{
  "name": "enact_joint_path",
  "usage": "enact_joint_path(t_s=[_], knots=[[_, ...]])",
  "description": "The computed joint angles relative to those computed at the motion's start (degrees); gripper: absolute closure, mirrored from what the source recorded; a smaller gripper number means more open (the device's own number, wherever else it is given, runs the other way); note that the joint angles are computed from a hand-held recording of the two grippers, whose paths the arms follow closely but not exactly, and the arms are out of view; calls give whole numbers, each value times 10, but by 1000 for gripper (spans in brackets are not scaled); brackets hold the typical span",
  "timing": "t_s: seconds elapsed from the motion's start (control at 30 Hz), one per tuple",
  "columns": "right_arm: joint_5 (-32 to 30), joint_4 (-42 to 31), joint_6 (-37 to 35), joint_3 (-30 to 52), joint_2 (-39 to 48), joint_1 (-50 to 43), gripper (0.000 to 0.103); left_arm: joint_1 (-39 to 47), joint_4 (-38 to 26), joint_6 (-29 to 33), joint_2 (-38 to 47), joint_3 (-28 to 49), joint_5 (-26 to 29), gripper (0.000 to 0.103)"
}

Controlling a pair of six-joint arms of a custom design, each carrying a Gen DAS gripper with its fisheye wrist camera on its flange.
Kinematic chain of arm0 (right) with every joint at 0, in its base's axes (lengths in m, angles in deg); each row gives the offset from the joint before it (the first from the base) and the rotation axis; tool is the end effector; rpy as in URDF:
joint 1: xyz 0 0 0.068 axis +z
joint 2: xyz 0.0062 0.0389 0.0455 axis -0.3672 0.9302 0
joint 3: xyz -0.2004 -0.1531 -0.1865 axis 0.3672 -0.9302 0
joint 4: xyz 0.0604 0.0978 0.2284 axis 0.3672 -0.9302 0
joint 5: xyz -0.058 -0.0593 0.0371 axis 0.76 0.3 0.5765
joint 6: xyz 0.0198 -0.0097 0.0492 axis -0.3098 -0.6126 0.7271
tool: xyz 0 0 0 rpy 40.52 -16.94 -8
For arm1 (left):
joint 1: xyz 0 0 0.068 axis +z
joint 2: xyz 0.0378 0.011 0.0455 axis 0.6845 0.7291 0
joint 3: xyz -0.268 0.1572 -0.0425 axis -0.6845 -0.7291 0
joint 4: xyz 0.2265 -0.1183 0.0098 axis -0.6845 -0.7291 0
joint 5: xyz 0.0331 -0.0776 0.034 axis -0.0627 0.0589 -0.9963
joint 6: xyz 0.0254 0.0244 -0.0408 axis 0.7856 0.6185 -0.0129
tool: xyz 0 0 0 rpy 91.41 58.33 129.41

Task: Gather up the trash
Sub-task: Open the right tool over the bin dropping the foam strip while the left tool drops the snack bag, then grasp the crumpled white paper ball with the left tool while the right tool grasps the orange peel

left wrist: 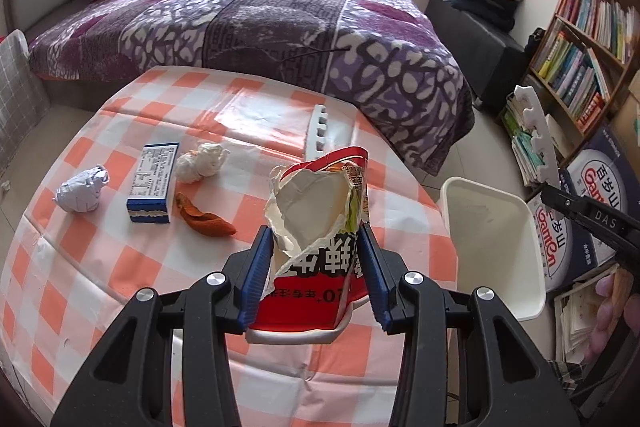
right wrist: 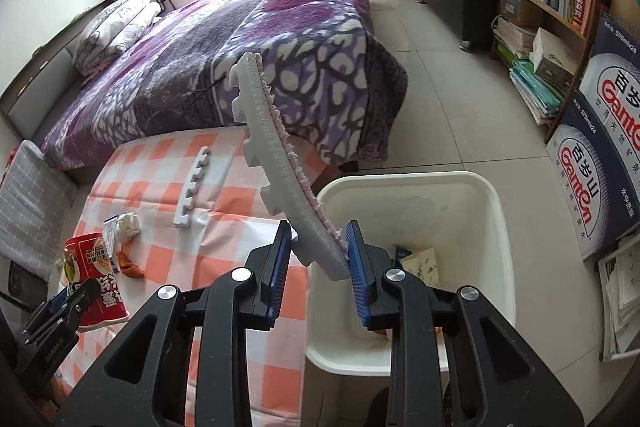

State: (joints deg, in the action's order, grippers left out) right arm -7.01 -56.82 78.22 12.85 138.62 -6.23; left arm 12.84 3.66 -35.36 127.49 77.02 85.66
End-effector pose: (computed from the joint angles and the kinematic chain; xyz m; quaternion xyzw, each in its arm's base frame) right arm 0.2619 0.0589 0.1152 0.2990 0.8978 -0.0026 0.3234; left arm 0.3462 -0.2059 0.1102 0.1904 0.9248 -0.1424 0.2969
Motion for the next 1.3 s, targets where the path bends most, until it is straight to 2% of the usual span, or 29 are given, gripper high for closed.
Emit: enact_joint_path(t_s=[0.1, 0.17, 0.2, 0.23, 0.27, 0.33, 0.4, 0.6, 0.83, 0.93, 0.97, 1.0, 1.13, 1.3], knots=[[-7, -6, -4, -21, -13, -26, 71, -22, 0, 1, 7, 3, 5, 59], [-14, -1, -4, -39, -24, -47, 55, -37, -4, -2, 12, 7, 15, 59], [-11, 0, -2, -48, -30, -55, 43, -44, -6, -3, 15, 10, 19, 59], [-4, 1, 0, -56, -37, -62, 37, -52, -7, -3, 18, 12, 20, 59], [1, 1, -2, -65, -44, -71, 36, -62, -7, -5, 21, 14, 21, 59], [11, 1, -4, -78, -55, -86, 26, -77, -10, -11, 29, 22, 26, 59], [11, 11, -5, -95, -66, -105, 20, -91, -15, -19, 39, 33, 33, 59], [-27, 46, -9, -138, -116, -187, 16, -138, -41, -48, 87, 81, 53, 59], [-73, 86, -2, -163, -136, -245, 16, -180, -89, -113, 155, 184, 124, 57], [-77, 87, 2, -165, -144, -249, 16, -175, -103, -131, 168, 212, 167, 48], [-76, 88, 3, -164, -143, -246, 16, -172, -108, -132, 167, 215, 167, 42], [-74, 88, 6, -162, -142, -241, 15, -170, -111, -128, 164, 214, 160, 40], [-62, 80, 15, -149, -132, -211, 15, -144, -118, -100, 148, 201, 152, 36], [-15, 41, 28, -100, -90, -131, 13, -107, -120, -67, 125, 170, 122, 34]])
